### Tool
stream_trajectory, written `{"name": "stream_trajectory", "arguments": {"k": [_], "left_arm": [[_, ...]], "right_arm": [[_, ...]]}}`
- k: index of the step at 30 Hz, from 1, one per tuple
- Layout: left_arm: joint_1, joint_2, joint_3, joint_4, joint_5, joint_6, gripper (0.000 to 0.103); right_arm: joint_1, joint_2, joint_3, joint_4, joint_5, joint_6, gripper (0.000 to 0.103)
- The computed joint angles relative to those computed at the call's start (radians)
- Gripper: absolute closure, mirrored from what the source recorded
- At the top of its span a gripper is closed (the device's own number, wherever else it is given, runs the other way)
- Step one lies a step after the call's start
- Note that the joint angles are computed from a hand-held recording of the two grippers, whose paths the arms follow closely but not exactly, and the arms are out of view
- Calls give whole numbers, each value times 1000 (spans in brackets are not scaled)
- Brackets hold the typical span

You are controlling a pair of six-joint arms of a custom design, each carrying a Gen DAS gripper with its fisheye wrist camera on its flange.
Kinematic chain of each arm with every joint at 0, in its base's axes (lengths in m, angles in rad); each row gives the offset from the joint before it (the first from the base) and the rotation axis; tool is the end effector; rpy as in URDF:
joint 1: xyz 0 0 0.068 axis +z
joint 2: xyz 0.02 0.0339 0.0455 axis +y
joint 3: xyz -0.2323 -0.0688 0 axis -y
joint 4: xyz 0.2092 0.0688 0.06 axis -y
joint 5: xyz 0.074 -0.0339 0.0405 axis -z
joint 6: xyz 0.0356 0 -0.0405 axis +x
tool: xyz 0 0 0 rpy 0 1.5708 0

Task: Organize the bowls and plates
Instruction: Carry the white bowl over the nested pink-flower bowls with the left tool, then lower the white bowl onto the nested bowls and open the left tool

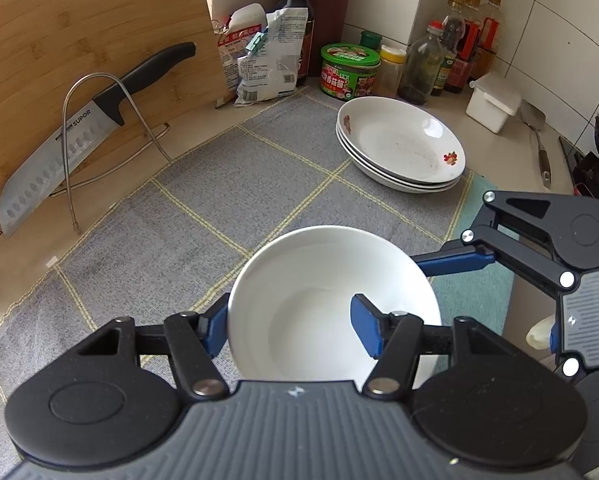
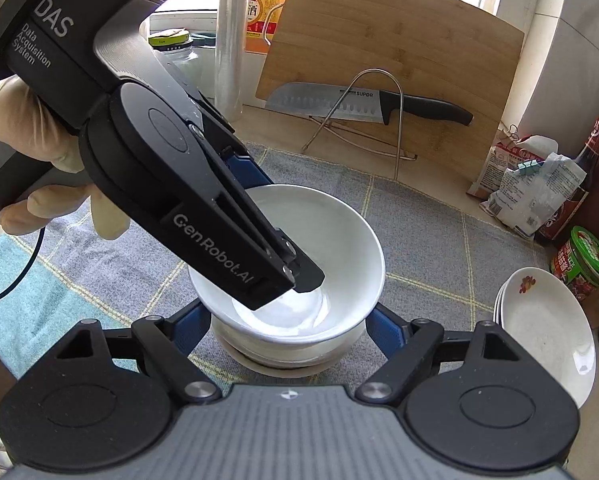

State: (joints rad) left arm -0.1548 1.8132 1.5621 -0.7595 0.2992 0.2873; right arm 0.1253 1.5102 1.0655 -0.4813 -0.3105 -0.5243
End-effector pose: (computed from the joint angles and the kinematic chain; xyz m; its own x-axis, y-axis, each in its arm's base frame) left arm 0.3449 -0.0644 0.2536 -0.7171 0.3860 -0.5803 0.5269 0.8453 -0.0889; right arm 0.2818 0.0465 0.2233 -0.5357 -0.5479 -0.6425 -0.6577 0.7479 -0.0895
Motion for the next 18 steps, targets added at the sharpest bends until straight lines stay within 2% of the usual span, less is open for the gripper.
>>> {"name": "stream_trajectory", "arguments": {"k": [18], "left_arm": [[-7, 18, 5, 1, -3, -2, 42]], "right_arm": [[-7, 32, 18, -9, -5, -2, 15]]}}
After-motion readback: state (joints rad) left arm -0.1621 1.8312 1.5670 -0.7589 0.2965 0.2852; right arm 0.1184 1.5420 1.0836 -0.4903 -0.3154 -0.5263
